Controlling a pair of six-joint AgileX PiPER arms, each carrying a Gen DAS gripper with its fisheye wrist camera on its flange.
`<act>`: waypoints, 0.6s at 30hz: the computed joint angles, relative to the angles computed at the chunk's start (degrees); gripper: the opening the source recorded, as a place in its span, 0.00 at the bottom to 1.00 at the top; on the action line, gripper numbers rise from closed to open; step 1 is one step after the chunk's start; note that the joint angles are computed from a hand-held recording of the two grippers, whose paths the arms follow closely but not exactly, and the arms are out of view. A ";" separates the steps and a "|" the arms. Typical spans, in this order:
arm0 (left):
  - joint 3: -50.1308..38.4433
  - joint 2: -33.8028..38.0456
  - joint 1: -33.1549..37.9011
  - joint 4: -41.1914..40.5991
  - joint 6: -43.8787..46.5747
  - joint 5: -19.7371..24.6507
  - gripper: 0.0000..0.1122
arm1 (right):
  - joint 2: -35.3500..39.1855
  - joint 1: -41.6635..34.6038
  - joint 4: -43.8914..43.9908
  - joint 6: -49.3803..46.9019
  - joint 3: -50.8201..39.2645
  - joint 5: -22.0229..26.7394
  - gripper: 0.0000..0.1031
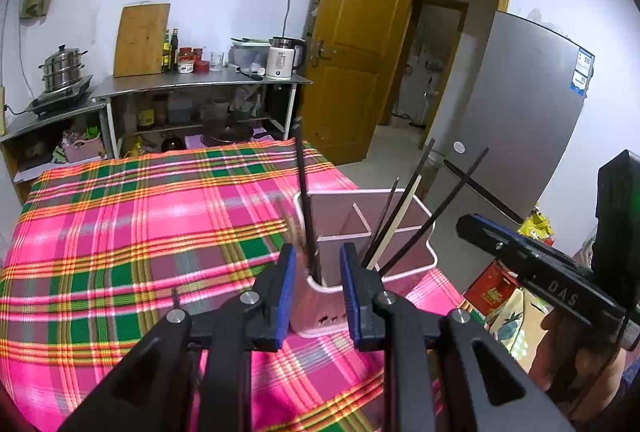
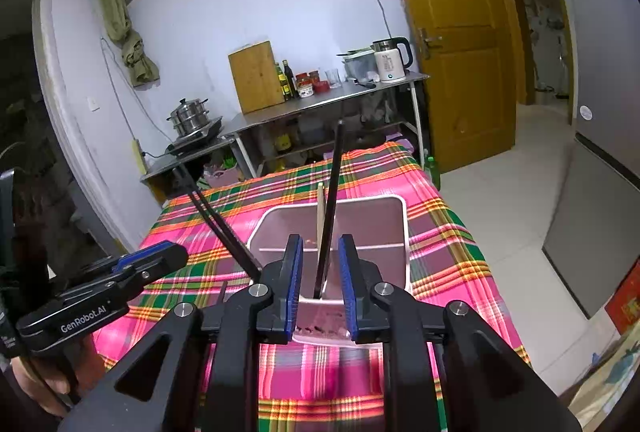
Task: Organize utensils
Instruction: 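Open the left tool and the right tool, dropping chopsticks into the basket, then move both open tools down to the last black chopsticks on the cloth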
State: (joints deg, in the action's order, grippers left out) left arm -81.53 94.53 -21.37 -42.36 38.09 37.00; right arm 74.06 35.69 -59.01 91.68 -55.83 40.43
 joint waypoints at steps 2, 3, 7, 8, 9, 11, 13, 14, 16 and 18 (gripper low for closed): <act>2.69 -1.29 1.26 -1.38 1.94 -0.32 0.21 | -0.47 0.72 -0.35 0.87 1.02 0.02 0.18; 3.85 -1.81 1.83 -1.82 2.60 -0.47 0.21 | -0.54 1.26 -0.49 1.28 1.44 0.07 0.18; 8.82 -3.67 4.48 -3.91 5.92 -0.87 0.21 | -0.51 2.57 0.68 1.09 2.46 -0.58 0.18; 9.92 -4.07 5.02 -4.17 6.41 -0.98 0.21 | -0.48 2.71 1.10 0.96 2.79 -1.12 0.18; 11.03 -4.40 5.75 -4.59 7.00 -1.01 0.21 | -0.38 2.93 1.47 0.86 3.13 -1.62 0.18; 13.31 -4.97 7.34 -5.71 8.46 -0.95 0.21 | 0.38 3.86 2.05 0.98 3.27 -1.73 0.18; 15.32 -5.28 8.86 -6.14 9.42 -1.02 0.21 | 1.20 4.55 2.67 0.65 3.33 -2.44 0.18; 16.36 -5.32 9.70 -6.35 9.96 -1.08 0.21 | 1.71 4.99 2.70 0.79 3.32 -2.63 0.18; 17.88 -5.20 10.88 -6.53 10.43 -1.26 0.21 | 2.61 5.60 3.00 0.88 3.39 -3.52 0.18; 19.22 -4.92 12.14 -6.80 10.96 -1.43 0.21 | 4.01 6.05 3.72 0.71 3.09 -4.57 0.18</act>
